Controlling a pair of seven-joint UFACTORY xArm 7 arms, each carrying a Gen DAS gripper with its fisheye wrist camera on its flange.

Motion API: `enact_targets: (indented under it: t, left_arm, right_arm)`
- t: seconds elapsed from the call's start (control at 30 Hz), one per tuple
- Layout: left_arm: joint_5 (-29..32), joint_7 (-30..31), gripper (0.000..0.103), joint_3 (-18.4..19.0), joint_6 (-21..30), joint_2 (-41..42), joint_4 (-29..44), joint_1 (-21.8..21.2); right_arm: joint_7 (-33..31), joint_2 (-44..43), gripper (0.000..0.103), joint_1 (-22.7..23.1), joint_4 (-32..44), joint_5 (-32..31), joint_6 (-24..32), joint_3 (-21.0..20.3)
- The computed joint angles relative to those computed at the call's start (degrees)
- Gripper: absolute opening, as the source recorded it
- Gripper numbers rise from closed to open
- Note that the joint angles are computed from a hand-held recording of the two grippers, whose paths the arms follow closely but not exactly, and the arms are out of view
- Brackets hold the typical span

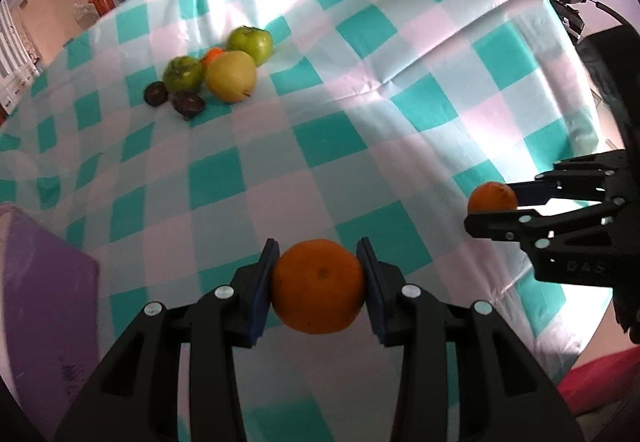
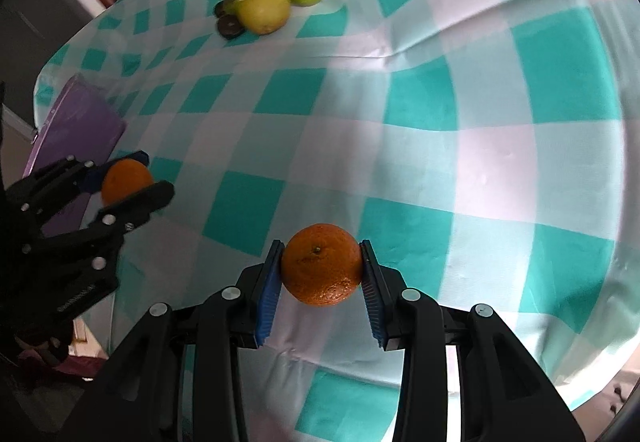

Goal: Organize fruits
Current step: 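Carry both oranges into the purple-rimmed box and open both tools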

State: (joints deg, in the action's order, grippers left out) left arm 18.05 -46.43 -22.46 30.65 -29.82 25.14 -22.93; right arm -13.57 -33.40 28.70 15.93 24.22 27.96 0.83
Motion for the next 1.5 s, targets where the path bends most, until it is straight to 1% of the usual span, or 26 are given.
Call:
enact_targets:
  t: [0.1,0.2,0.3,0.5,0.6,0.7,0.83,0.9,0.93,1.0,1.03,1.1,1.13,1.17,1.2,1.3,1.33,1.37,1.4,1.43,1.47,1.5]
  left_arm:
    - [-0.33,-0.32,0.040,-0.45,4.36,-4.39,-0.38,-0.79]
    - [-1.44,-0.57,0.040,-0.72,10.04,-10.19,-1.02,-2.01]
    - [-2.09,-0.82,0.040,-0.56,15.29,-15.90,-1.70,-1.95]
    - [-2.46,-0.16,0.041,0.42,23.78,-25.09,-1.95,0.28]
    - [-1.97,1.45,0.041,1.35,26.54,-29.36,-2.14,1.90]
    - [-1.72,3.74,0.041,2.46,28.12,-33.06,-2.71,3.49]
    - [-0.84,8.95,0.041,5.63,30.26,-39.90,-4.58,6.12]
    - [-0.47,11.62,0.041,7.25,31.46,-43.12,-5.24,8.21]
    - [0.21,13.70,0.041,9.31,32.33,-45.42,-5.71,9.76]
    - [0.68,16.88,0.041,11.85,32.91,-48.03,-6.23,12.70]
    - [1.70,19.33,0.041,14.44,33.25,-49.39,-6.51,14.82]
    - [3.13,23.17,0.041,18.32,32.99,-50.41,-6.80,18.71]
    - [3.57,24.79,0.041,20.10,32.76,-50.63,-6.97,20.54]
    - [4.01,26.77,0.041,22.65,32.63,-50.16,-6.97,22.52]
    - [3.92,28.14,0.041,23.97,32.46,-49.68,-6.99,23.92]
    - [4.10,33.14,0.041,29.57,31.79,-46.99,-7.60,28.53]
    - [4.38,35.03,0.041,31.38,31.31,-45.53,-8.12,29.97]
    - [4.72,36.55,0.041,32.58,30.41,-44.05,-8.55,31.38]
    - [4.62,37.78,0.041,33.48,29.70,-42.79,-8.90,32.55]
    - [4.34,39.24,0.041,35.16,28.93,-40.42,-8.96,33.69]
    - [3.87,40.35,0.041,36.67,28.13,-37.85,-8.93,34.84]
    - [3.29,41.05,0.041,37.27,27.47,-36.05,-9.05,35.81]
  right_arm:
    - [-2.09,0.08,0.037,2.34,0.74,1.75,0.34,-0.92]
    - [-3.83,-0.66,0.037,4.23,1.21,3.92,1.41,-1.43]
    - [-5.22,-0.66,0.037,5.74,2.03,5.94,1.74,-1.11]
    - [-7.54,-0.23,0.037,8.22,4.29,9.75,1.96,-0.22]
    - [-7.74,0.83,0.037,9.37,6.17,12.29,1.86,0.15]
    - [-7.83,2.68,0.037,10.23,8.51,13.86,0.64,1.59]
    - [-6.71,7.39,0.037,11.91,14.13,15.42,-1.44,4.57]
    - [-5.82,10.36,0.037,12.55,17.79,15.47,-2.02,6.27]
    - [-5.31,11.83,0.037,12.77,19.71,15.26,-2.31,7.25]
    - [-4.40,14.81,0.037,13.16,23.76,14.37,-3.00,9.28]
    - [-3.47,17.04,0.037,13.28,26.84,13.02,-3.27,10.82]
    - [-1.86,20.65,0.037,13.45,31.61,11.13,-4.00,13.01]
    - [-1.50,22.07,0.037,13.56,33.44,10.70,-4.18,13.65]
    - [-0.78,23.95,0.037,13.62,35.78,9.84,-4.36,14.52]
    - [0.31,25.78,0.037,13.51,37.97,8.52,-4.39,15.44]
    - [7.19,32.88,0.037,13.03,45.88,-0.65,-3.06,18.46]
    - [10.27,35.65,0.037,13.19,48.97,-5.34,-1.65,19.12]
    - [12.60,37.99,0.037,13.59,51.71,-9.11,-0.17,19.47]
    - [15.51,41.44,0.037,14.56,55.81,-14.22,2.05,19.59]
    - [17.11,43.64,0.037,15.37,58.54,-17.26,3.94,19.52]
    - [19.12,46.78,0.037,16.76,62.56,-21.38,7.47,19.12]
    - [20.97,50.79,0.037,18.71,68.01,-25.64,12.74,18.54]
